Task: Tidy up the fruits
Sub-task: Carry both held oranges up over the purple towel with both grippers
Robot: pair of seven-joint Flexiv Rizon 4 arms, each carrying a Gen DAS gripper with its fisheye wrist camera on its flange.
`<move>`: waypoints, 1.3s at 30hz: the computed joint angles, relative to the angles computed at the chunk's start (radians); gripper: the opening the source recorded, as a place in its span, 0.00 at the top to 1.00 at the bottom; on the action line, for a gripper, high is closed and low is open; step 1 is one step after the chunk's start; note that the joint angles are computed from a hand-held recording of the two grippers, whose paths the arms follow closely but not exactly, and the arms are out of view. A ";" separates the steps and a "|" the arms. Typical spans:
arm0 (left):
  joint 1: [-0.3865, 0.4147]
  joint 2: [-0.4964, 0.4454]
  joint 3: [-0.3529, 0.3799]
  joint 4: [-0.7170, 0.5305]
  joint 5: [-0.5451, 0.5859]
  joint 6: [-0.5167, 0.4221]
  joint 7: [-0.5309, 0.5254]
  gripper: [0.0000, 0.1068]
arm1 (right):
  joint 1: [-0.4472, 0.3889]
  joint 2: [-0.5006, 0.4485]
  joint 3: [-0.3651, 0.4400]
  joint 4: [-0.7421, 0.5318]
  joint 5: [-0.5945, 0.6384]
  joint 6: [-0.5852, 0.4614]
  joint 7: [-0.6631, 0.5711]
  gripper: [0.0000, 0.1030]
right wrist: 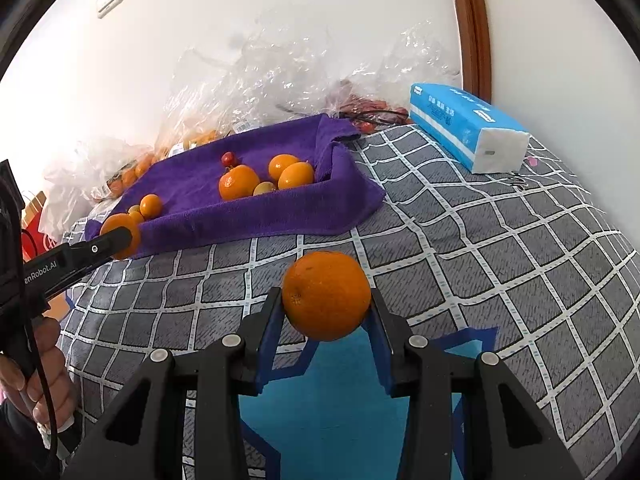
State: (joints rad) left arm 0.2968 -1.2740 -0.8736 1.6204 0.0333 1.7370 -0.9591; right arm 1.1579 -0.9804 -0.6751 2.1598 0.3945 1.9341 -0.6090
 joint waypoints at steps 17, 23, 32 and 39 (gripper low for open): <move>0.060 0.001 -0.053 0.040 0.025 0.010 -0.029 0.70 | 0.034 0.031 -0.078 -0.050 -0.004 0.001 -0.055 0.60; 0.059 0.062 -0.021 0.058 0.021 0.016 -0.053 0.70 | 0.040 0.037 -0.108 -0.090 -0.025 -0.033 -0.064 0.60; 0.045 0.148 0.042 0.055 -0.029 -0.016 -0.076 0.70 | 0.020 0.052 -0.112 -0.126 -0.081 -0.088 -0.020 0.60; 0.013 0.178 0.075 0.008 -0.096 -0.070 -0.070 0.70 | -0.044 0.061 -0.096 -0.177 -0.173 -0.110 -0.024 0.60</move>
State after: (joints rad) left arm 0.3102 -1.0955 -0.7983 1.6283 -0.0628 1.6671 -1.0291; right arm 1.1139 -0.9191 -0.7712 1.9831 0.2215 1.8240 -0.6326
